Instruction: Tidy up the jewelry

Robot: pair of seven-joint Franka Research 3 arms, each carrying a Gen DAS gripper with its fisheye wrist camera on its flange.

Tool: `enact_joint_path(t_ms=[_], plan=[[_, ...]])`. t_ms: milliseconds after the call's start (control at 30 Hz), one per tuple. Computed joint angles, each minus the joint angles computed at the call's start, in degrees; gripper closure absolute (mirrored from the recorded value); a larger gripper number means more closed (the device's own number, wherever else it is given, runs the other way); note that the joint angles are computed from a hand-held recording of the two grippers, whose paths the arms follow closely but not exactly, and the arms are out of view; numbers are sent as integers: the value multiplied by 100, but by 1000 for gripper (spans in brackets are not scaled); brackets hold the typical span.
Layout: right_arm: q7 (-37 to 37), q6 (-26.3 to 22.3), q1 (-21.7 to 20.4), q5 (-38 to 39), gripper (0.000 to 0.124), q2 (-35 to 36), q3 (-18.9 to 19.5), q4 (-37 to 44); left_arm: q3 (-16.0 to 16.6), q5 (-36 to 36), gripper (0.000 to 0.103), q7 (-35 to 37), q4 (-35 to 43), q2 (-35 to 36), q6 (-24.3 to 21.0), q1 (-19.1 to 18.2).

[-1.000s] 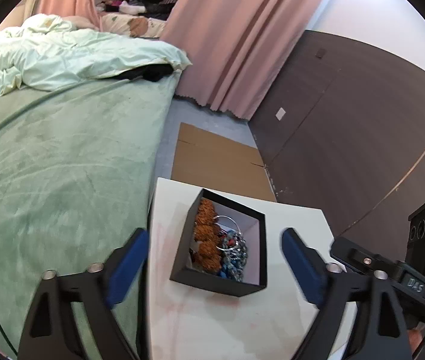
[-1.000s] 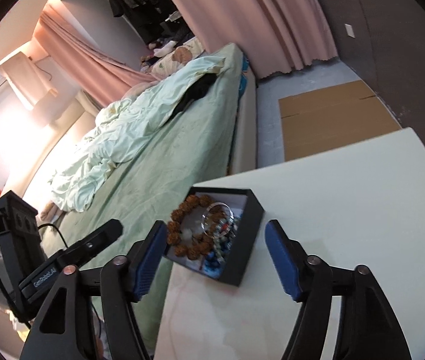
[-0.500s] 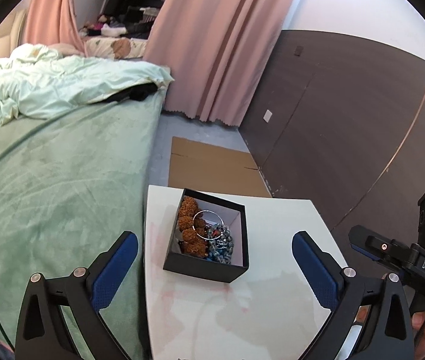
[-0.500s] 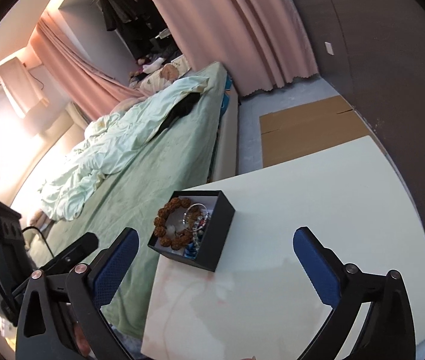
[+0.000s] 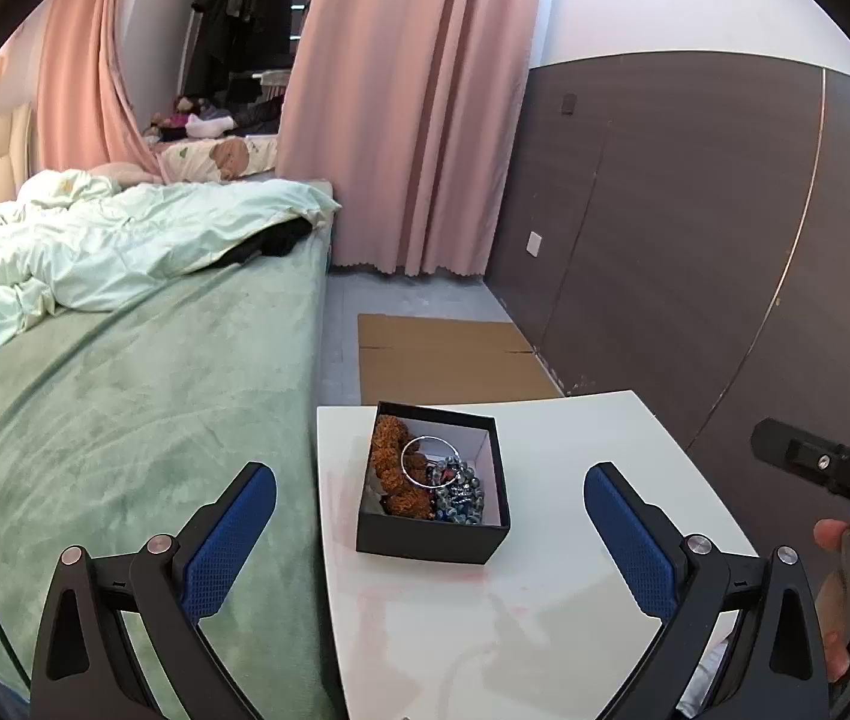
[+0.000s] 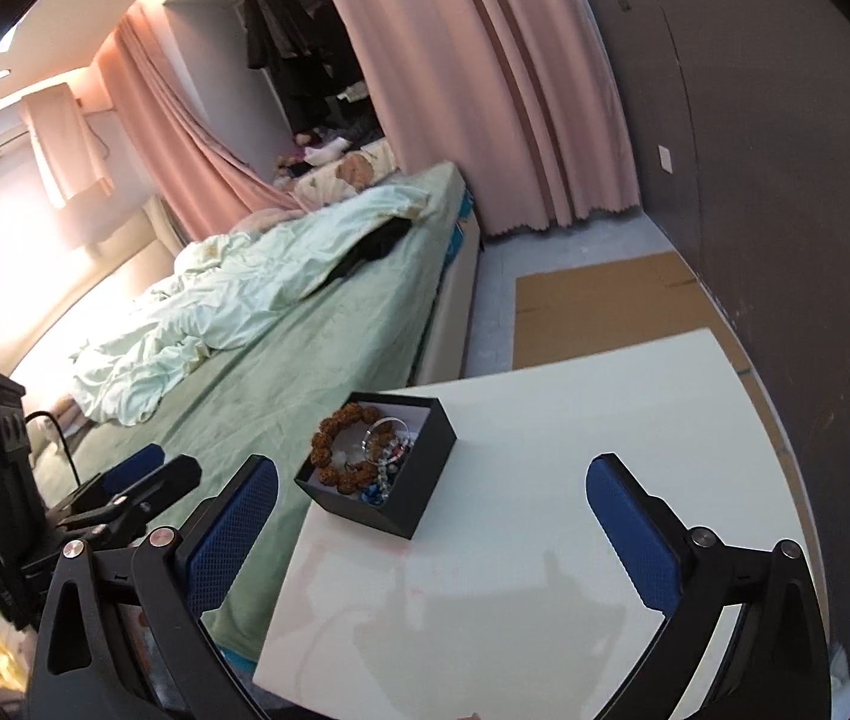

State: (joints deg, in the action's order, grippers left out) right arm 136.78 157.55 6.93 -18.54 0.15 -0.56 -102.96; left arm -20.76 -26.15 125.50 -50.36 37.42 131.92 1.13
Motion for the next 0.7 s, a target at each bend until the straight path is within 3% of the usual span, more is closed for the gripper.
enact_joint_path(t_ms=[267,700], plan=[[241,17,-96,-174,21,-223,54,-235,-50,-59,0,283,-217,-140,259,63],[346,-106,-162,-372,21,-283,141,-167,-75,-332,0,396,-257,-288,-24,138]])
